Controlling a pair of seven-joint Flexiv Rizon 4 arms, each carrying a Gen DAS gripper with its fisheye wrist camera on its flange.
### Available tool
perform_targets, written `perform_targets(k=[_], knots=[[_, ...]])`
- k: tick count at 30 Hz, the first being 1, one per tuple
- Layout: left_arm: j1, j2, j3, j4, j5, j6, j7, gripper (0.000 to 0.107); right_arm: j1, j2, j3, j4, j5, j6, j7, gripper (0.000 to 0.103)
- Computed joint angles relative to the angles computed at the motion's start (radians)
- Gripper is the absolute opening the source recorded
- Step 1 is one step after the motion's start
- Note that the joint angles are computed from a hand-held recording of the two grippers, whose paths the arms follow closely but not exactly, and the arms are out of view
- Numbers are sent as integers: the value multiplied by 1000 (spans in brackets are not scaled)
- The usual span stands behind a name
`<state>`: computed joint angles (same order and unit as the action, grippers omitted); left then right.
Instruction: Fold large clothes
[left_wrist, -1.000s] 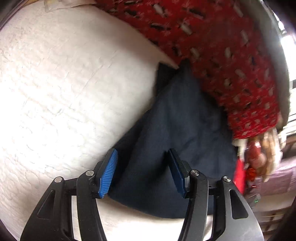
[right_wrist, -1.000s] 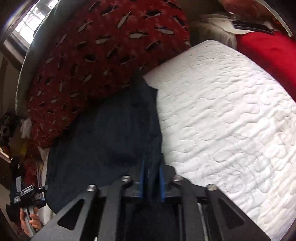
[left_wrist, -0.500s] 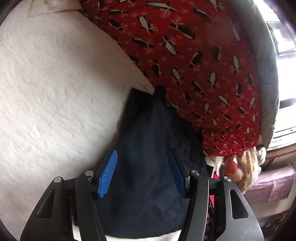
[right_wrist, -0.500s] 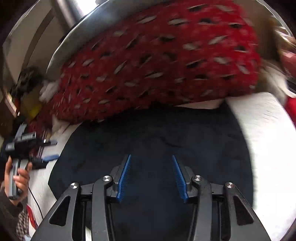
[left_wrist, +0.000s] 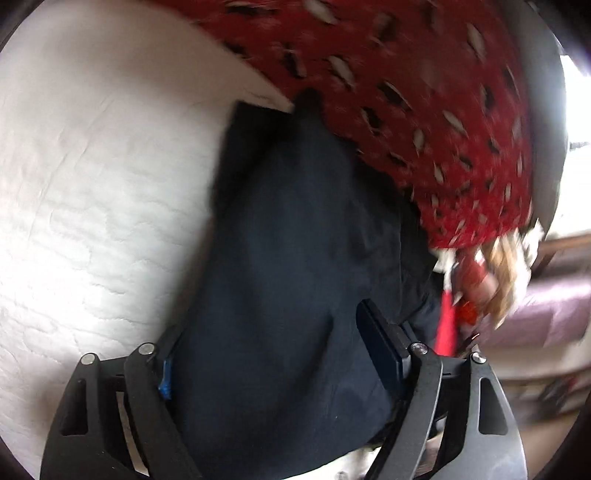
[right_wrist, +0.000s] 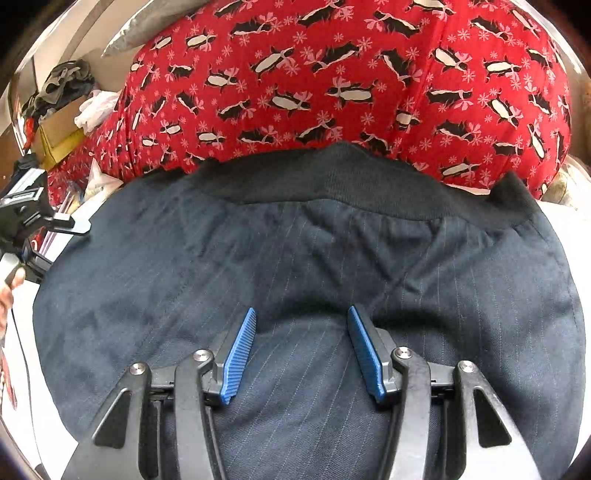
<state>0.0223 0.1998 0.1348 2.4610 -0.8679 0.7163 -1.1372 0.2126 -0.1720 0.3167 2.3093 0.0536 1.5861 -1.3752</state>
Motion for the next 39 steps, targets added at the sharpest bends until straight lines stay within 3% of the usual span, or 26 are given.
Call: perform_targets(k=[1, 2, 4, 7, 12, 14, 18, 23, 25, 26, 28, 33, 39], knots=[[-7, 11, -7, 7, -1, 19, 4, 74, -4, -1, 5, 1, 6, 3, -5, 54], [-9, 18, -11, 8, 18, 27, -3, 53, -4, -1, 6, 2, 8, 5, -6, 54], [-7, 32, -14, 1, 91, 30, -40, 27, -15, -8, 15, -4, 17, 7, -16, 54], [-27, 82, 5, 18, 27, 27, -58, 13, -43, -11, 47, -15, 49, -1, -43, 54], [-90, 177, -19, 16, -25, 50, -88, 11, -64, 20, 72, -51, 115, -108, -101, 56], [-127, 188, -34, 5, -49, 67, -102, 10, -75, 62, 75, -67, 175, -189, -151, 55], [-215, 189, -83, -30, -89, 119, -123, 8, -79, 179, 39, -22, 310, -214, -209, 55], [-307, 167, -124, -59, -101, 183, -157, 2, -106, 290, -21, 145, 144, -129, -76, 58], [-323, 144, -140, -68, -63, 210, -194, 2, -86, 304, -61, 180, 161, -152, -91, 60], [-330, 139, -138, -69, -48, 206, -210, 2, -37, 310, -102, 178, 251, -168, -167, 61], [-326, 125, -143, -71, 16, 199, -266, 2, 45, 321, -156, 199, 383, -100, -291, 63], [-241, 126, -149, -107, 326, 177, -451, 4, 106, 325, -190, 230, 371, -54, -298, 75], [-219, 116, -96, -106, 359, 137, -459, 5, 151, 327, -234, 216, 393, -73, -329, 81]])
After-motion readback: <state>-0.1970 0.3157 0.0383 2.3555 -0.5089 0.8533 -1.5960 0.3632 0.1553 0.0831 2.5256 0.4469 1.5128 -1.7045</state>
